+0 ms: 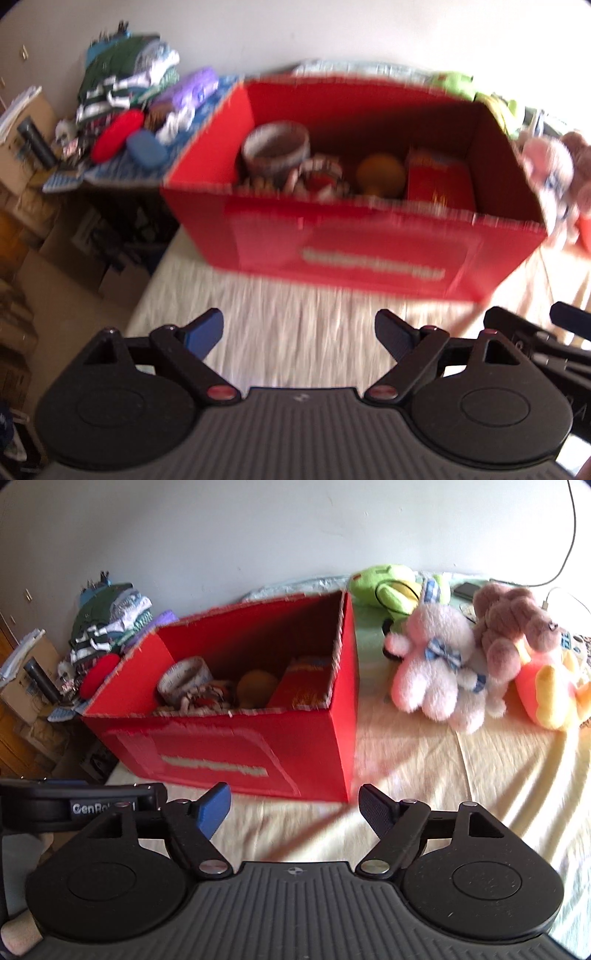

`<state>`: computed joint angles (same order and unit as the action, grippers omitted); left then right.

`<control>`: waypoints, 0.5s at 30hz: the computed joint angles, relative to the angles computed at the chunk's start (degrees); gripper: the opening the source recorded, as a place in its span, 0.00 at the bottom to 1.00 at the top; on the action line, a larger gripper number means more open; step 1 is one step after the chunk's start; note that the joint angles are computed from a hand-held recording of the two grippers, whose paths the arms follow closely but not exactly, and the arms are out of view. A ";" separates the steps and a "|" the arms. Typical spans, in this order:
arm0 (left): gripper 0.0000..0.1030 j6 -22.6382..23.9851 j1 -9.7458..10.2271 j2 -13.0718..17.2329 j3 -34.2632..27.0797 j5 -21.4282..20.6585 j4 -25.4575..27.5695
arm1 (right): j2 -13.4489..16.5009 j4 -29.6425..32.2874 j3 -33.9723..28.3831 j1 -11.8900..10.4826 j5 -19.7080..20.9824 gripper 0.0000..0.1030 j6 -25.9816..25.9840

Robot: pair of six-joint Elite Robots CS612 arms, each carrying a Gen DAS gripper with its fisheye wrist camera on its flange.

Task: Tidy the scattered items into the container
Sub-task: 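Withdraw the right tool up and back from the red box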

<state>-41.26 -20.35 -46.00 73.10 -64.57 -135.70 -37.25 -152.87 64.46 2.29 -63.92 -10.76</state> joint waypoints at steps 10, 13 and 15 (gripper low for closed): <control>0.86 2.86 0.53 0.61 -0.20 -2.85 0.40 | 0.35 4.84 -1.16 1.00 -6.55 0.77 4.21; 0.86 4.53 1.41 0.56 -0.02 -5.42 1.04 | 0.61 7.03 -2.06 1.99 -9.58 0.77 6.57; 0.86 5.90 1.94 0.34 0.60 -6.83 0.55 | 0.65 7.81 -2.33 2.68 -10.43 0.77 7.64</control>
<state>-35.37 -18.42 -45.66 73.69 -71.40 -135.15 -36.60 -145.06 62.13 4.98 -74.34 -3.12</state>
